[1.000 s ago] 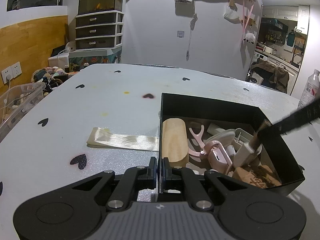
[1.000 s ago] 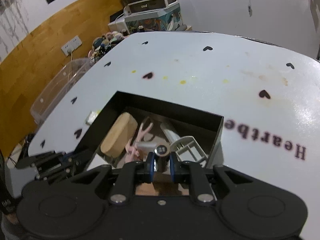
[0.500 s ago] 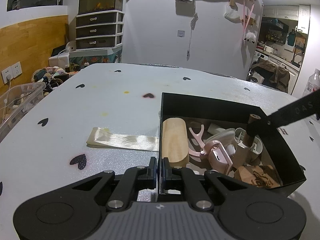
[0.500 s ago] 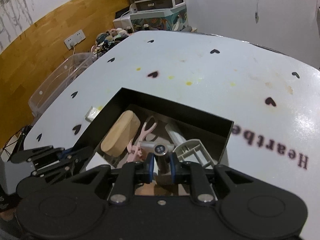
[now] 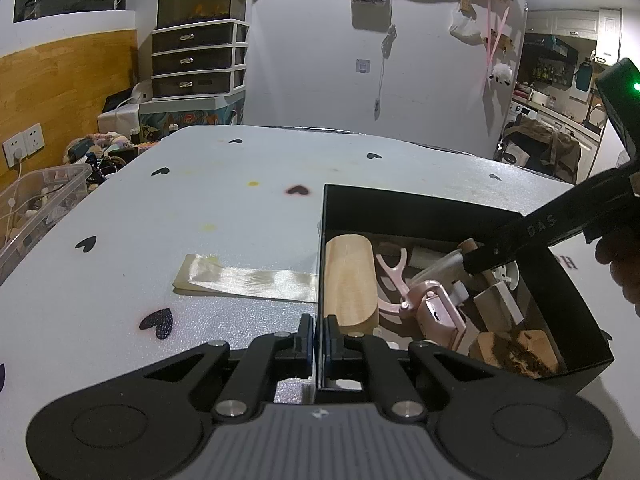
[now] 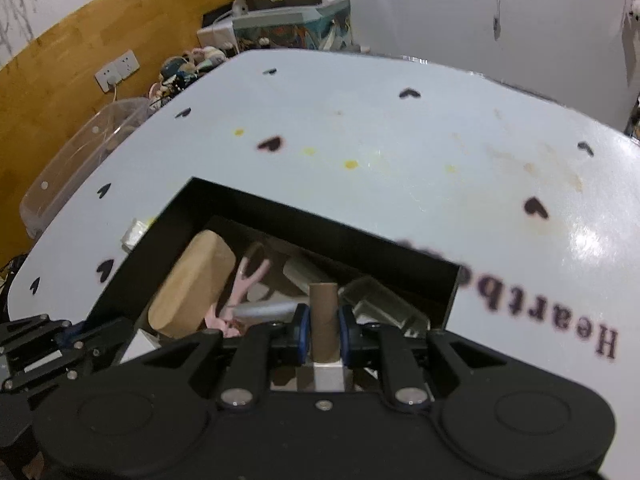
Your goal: Organize rigid objects
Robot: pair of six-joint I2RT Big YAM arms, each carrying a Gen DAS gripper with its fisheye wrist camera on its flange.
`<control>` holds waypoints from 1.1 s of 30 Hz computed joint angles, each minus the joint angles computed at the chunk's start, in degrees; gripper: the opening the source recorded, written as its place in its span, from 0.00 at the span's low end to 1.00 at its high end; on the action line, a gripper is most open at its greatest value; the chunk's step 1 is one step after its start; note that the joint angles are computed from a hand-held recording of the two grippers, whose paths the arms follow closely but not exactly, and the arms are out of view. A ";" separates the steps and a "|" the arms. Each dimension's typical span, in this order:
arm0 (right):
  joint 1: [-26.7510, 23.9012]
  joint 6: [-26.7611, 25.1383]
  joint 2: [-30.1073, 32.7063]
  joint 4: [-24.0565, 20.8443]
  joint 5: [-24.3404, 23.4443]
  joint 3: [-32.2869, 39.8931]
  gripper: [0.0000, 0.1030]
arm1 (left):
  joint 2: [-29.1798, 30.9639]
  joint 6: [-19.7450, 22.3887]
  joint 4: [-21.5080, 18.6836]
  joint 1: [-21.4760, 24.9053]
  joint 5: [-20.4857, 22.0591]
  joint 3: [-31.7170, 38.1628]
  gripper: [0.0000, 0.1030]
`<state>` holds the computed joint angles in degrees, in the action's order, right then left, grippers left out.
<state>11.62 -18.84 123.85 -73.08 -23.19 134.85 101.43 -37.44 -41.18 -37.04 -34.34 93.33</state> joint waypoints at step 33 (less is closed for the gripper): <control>-5.05 5.94 -16.20 20.00 -8.61 -22.48 1.00 | -0.01 0.37 0.18 0.16 -0.09 -0.28 0.05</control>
<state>6.56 -12.90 107.64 -53.08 -31.80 112.36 101.42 -37.07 -41.00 -36.88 -34.43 93.05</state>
